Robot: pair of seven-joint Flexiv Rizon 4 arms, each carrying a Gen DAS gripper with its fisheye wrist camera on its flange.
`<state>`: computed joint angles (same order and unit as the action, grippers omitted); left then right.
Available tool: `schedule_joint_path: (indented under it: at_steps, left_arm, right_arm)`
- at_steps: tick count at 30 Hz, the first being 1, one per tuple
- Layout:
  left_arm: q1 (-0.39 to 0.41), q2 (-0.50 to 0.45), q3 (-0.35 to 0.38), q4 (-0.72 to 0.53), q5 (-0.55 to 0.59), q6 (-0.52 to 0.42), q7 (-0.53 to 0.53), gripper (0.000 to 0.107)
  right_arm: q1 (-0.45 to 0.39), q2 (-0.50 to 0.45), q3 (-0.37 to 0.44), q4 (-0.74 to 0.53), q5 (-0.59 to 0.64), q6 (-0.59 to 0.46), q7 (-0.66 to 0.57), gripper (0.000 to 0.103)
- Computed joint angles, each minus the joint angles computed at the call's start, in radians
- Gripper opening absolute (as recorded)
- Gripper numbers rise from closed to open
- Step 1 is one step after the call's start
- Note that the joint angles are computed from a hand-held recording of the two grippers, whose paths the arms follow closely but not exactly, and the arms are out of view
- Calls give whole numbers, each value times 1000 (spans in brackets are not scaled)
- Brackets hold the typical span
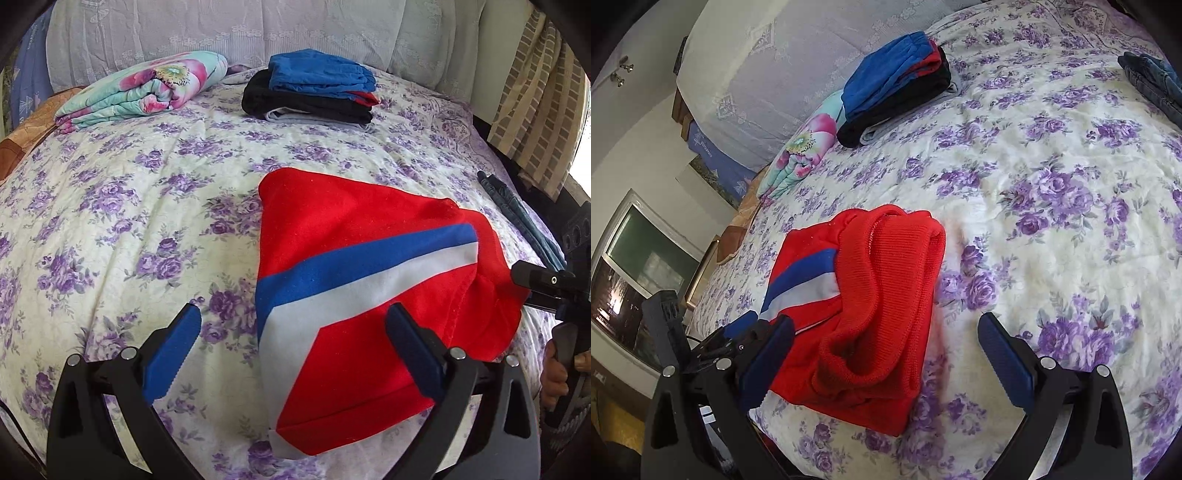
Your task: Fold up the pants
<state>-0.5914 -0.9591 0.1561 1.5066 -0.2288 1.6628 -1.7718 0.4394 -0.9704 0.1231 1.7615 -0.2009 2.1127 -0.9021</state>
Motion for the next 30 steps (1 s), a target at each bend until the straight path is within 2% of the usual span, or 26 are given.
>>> schedule_joint_path:
  at_steps: [3,5,8,10,13,15,16,19,22,25,27,29,30]
  left_arm:
    - [33,-2,-45,3,7,14,13,98]
    - [40,1,-49,9,3,22,16,98]
    - [18,3,-7,24,-19,34,-4,98]
    - [27,6,-10,37,-26,40,-6,99]
    - [66,9,-54,61,-28,60,0,99]
    - [69,9,-57,73,-34,73,2,99]
    - [55,9,-38,77,-42,77,1,99]
    - [-28,-1,85,77,-89,56,-23,99]
    - [-42,5,120,86,-116,42,-59,99]
    - [-54,8,153,61,-107,39,-61,98]
    - [-43,8,142,20,-86,38,-39,98]
    - [-19,-6,111,-51,-49,7,12,98]
    - [-30,-27,132,-100,-38,-24,29,98]
  right_arm:
    - [34,9,-31,4,47,23,-11,99]
    - [104,24,-98,8,133,48,-46,99]
    - [255,48,-240,6,300,57,-150,99]
    - [315,56,-289,-2,350,66,-223,99]
    - [318,64,-268,-19,305,59,-308,99]
    - [312,63,-241,-31,263,34,-357,99]
    - [308,61,-227,-37,243,16,-378,99]
    - [305,50,-208,-51,213,-39,-419,99]
    - [287,23,-199,-75,194,-126,-404,99]
    - [341,18,-250,-56,238,-82,-420,99]
    - [382,23,-284,-41,269,-57,-444,99]
    - [385,24,-278,-36,274,-33,-471,99]
    - [386,25,-275,-36,275,-34,-484,99]
